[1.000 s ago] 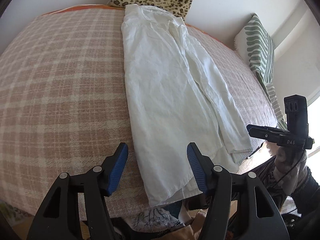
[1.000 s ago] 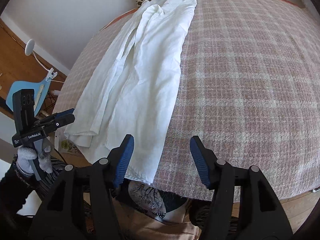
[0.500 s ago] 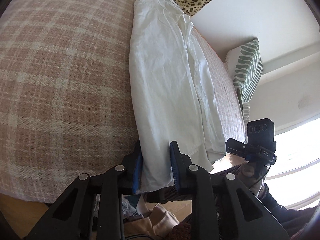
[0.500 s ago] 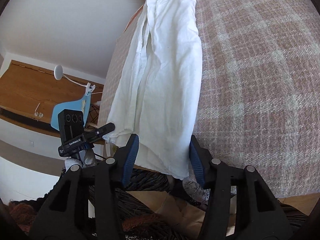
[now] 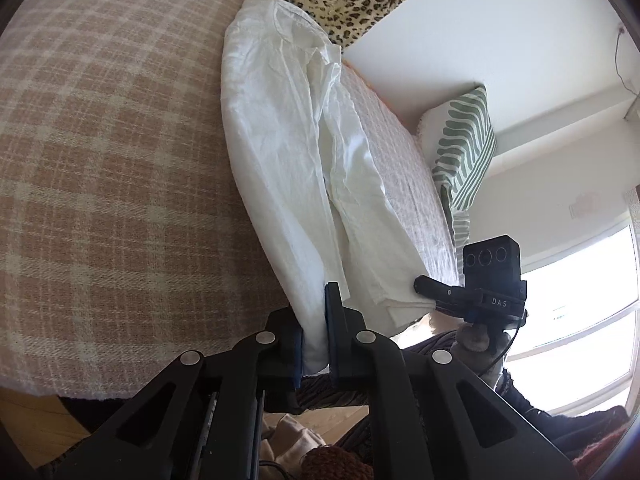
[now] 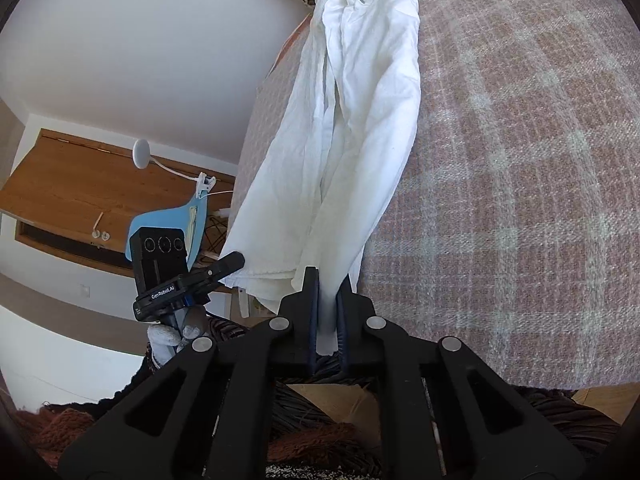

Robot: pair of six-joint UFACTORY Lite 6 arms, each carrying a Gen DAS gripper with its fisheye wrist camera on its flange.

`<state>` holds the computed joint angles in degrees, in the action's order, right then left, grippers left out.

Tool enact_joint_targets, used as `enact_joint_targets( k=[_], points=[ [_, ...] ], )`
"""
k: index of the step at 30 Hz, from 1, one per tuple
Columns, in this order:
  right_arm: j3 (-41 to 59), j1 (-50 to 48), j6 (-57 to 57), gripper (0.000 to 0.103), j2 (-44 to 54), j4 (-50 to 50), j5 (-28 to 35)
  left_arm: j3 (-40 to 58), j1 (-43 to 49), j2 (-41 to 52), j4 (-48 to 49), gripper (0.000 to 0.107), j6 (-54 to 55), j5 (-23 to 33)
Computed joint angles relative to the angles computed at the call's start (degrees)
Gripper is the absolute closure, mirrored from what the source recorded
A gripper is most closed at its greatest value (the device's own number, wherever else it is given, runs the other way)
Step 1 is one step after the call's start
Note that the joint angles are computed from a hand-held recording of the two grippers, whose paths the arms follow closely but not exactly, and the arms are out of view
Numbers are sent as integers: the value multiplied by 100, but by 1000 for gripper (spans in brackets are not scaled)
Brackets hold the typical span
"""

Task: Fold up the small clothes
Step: 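Lift the hem with both grippers and fold it toward the collar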

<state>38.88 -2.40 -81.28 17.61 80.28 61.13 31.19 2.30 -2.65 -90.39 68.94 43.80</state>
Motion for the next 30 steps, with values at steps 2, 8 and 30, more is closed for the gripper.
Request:
enact_joint_targets(
  k=[2,8,30],
  points=[
    [153,-44,105,94,57,84,204,122,4,89,-136,99,19,125],
    [743,103,453,94,131,280,332,817,-169,575,-424,99,-3,206],
    [4780,383,3091,94,2526,-170,-144,4195,67,3167,-220,99,-679,-28]
  ],
)
